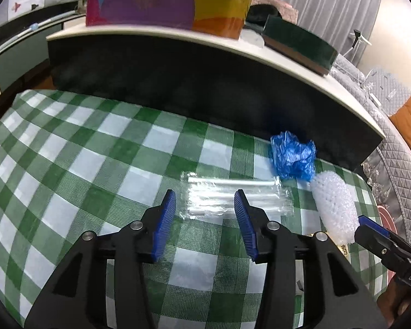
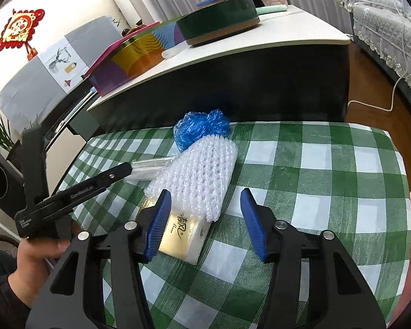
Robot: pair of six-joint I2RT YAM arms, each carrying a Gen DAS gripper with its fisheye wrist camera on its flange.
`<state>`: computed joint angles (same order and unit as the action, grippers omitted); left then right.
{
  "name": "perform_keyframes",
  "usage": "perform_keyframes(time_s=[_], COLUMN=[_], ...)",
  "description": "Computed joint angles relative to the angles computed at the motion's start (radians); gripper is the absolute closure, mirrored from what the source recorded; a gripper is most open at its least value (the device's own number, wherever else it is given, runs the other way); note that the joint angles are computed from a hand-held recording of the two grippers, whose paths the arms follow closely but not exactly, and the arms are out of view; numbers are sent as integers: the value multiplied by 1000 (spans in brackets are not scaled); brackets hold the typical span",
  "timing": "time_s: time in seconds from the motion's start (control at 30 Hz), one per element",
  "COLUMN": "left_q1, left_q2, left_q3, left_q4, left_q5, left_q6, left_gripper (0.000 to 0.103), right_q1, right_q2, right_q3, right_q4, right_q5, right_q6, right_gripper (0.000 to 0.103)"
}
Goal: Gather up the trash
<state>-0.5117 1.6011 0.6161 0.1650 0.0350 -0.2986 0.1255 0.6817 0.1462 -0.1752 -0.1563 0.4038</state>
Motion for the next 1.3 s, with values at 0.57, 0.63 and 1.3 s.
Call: perform_keyframes(time_s=[0.57,0.63,1.3], left_q1=[-70,-80,-26], left_q2=[-144,-184,-208], left_q3=[-81,-101,-122], left_q4=[-21,-32,-26], left_q5=[-49,-53,3], left_q6=[6,11,43], left_gripper=[103,103,103], right_q1=[33,30,-22], right_q2=[-307,-329,-57], right_q3=[44,50,21], right_q4=[-326,-351,-54], right_q5=[107,109,31], right_q6=[-23,-23,105], right_gripper=[103,103,57])
